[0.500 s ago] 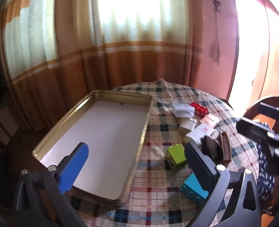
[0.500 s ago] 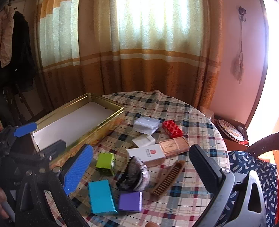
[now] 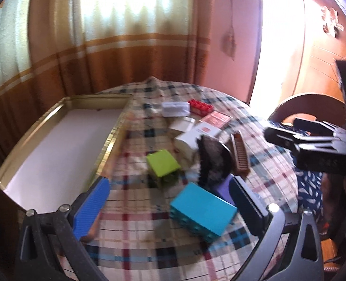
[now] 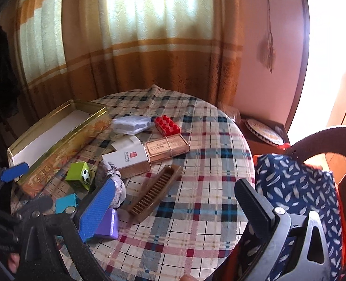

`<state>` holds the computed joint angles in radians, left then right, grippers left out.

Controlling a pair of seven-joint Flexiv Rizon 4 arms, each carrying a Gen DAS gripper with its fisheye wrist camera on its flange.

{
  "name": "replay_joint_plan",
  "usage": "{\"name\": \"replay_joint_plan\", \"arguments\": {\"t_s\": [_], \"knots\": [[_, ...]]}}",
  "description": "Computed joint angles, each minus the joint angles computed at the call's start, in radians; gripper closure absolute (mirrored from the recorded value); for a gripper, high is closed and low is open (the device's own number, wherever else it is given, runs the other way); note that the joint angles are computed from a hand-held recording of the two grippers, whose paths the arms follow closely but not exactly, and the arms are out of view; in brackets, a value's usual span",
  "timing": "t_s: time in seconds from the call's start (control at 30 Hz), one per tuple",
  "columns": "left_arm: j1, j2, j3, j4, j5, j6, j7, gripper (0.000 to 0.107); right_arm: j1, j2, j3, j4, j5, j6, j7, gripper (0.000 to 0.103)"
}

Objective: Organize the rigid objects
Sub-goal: 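Grasp the teal toy brick with the left tool while the right tool grasps the dark grey rock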

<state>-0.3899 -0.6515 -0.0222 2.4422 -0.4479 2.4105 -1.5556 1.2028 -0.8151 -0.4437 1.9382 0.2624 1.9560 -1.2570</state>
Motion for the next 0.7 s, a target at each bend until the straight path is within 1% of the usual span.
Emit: {"name": "replay_joint_plan", "arguments": {"t_s": [0.07,0.23,0.3,0.37,0.43,0.5,0.57,0.63,0.67,0.7], "knots": [[0.011,-0.015,-0.009,-0.011,0.035,-0.004,0.004,0.004,-0.015,-0.004,0.016,-0.004,-0.009,0.005,-0.003,0.000],[-0.014,-0.035,-0.003,-0.037,0.005,-0.071,0.034,0.004,-0.015,-0.006,0.022,-0.012,-0.011,-0.005,-0.002,0.000],[-0.001,-0.035,-0.008,-0.038,0.025,-0.075,0.024,0.004,-0.016,-0.009,0.026,-0.014,-0.016,-0.006,-0.001,0.000],[-0.010,-0.037,-0.001,-0.039,0.028,-0.067,0.027,0.004,-0.018,-0.013,0.030,-0.018,-0.022,-0.011,0.001,0.000],[-0.026,-0.034,0.005,-0.044,0.010,-0.093,0.049,0.004,-0.022,-0.015,0.036,-0.021,-0.031,-0.014,0.002,0.000],[-0.018,-0.036,0.004,-0.050,0.024,-0.110,0.057,0.005,-0.019,-0.019,0.034,-0.022,-0.034,-0.015,0.004,0.000],[-0.016,-0.033,0.004,-0.051,0.023,-0.127,0.059,0.011,-0.021,-0.021,0.037,-0.023,-0.038,-0.014,0.006,0.000],[0.023,-0.034,-0.014,-0.051,0.069,-0.138,0.038,0.032,-0.019,-0.025,0.035,-0.025,-0.040,-0.014,0.007,0.000],[0.029,-0.032,-0.015,-0.053,0.073,-0.152,0.032,0.033,-0.018,-0.026,0.035,-0.026,-0.041,-0.014,0.008,0.000],[0.051,-0.033,-0.024,-0.050,0.102,-0.146,0.015,0.033,-0.015,-0.028,0.033,-0.028,-0.041,-0.015,0.008,0.000]]}}
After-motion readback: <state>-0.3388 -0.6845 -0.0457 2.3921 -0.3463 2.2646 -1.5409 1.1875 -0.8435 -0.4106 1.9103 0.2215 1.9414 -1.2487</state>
